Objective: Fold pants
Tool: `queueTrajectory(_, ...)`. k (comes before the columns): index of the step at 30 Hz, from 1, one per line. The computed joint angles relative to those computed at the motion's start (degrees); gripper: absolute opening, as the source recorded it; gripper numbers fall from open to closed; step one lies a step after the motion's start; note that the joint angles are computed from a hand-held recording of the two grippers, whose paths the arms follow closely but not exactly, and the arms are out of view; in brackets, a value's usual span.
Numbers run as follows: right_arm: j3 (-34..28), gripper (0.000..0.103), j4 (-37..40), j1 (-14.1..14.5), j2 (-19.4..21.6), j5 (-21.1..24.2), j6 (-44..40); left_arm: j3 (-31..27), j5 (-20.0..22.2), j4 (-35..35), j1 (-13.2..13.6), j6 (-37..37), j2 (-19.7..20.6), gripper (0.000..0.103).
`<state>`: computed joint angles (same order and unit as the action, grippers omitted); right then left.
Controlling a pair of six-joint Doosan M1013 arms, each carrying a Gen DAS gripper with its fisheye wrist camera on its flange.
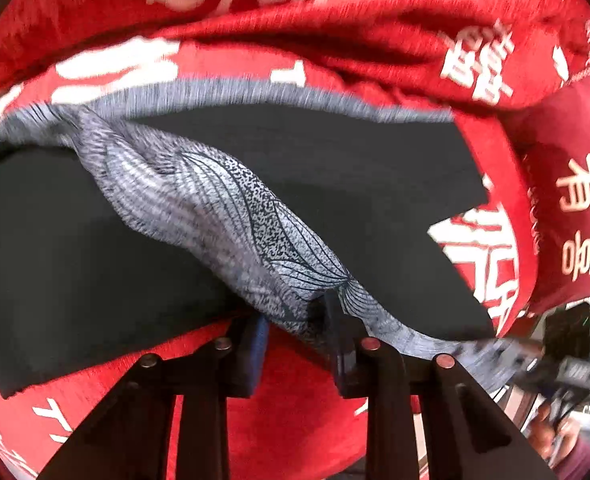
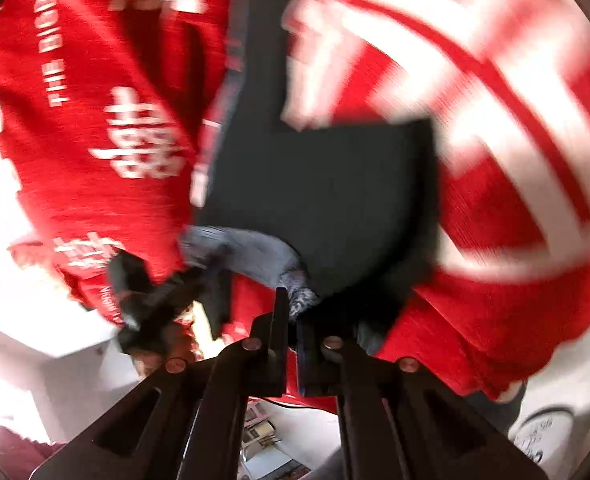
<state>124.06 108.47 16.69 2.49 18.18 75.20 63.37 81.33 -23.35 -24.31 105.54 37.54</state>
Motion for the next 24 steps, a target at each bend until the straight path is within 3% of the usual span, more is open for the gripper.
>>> queueTrajectory(3,-4.07,0.003,-13.42,-6.50,0.66,4.79,4.54,-4.31,-0.71,-0.79,-0.34,-2.47,1.57,0.028)
queueTrajectory(7,-12.53,0.003,-35.48,-13.42,5.38,11.47,15.45,-10.24,-3.56,1.49,-1.24,-6.26,4.31,0.029)
queueTrajectory(9,-17.68,0.003,-48.71,-15.21,8.79,15.67,24.39,-12.82,-4.62,4.16,-1.64,-8.03,5.50,0.049)
queueTrajectory(10,-20.56,0.007,-56.21,-15.67,10.60,18.02,29.02,-13.26,-6.03,6.04,-1.86,-9.08,5.54,0.068)
queueTrajectory(11,-23.26,0.008,-62.78,-15.86,12.22,20.15,33.19,-13.08,-7.74,7.35,-1.95,-9.80,5.25,0.071)
queueTrajectory(13,-26.49,0.011,-69.43,-16.10,14.15,22.73,37.00,-14.12,-7.31,8.07,-1.68,-10.36,5.66,0.071)
queueTrajectory(15,-27.42,0.045,-73.35,-15.93,14.33,22.59,38.78,-14.30,-6.49,9.77,-1.55,-11.42,5.95,0.071)
queueTrajectory(16,-27.68,0.077,-75.43,-15.65,14.02,21.67,39.72,-13.76,-6.38,10.86,-1.55,-11.60,5.77,0.071)
queueTrajectory(17,-27.41,0.085,-76.50,-15.47,13.41,20.34,39.84,-13.11,-6.14,12.08,-1.55,-11.62,5.59,0.071)
queueTrajectory(21,-23.69,0.084,-73.11,-15.68,10.41,15.84,39.46,-10.15,-4.12,17.59,-1.54,-13.03,5.31,0.071)
queueTrajectory(24,-18.77,0.061,-69.11,-14.95,8.15,13.58,42.61,-7.96,-3.91,19.86,-1.22,-14.61,4.86,0.071)
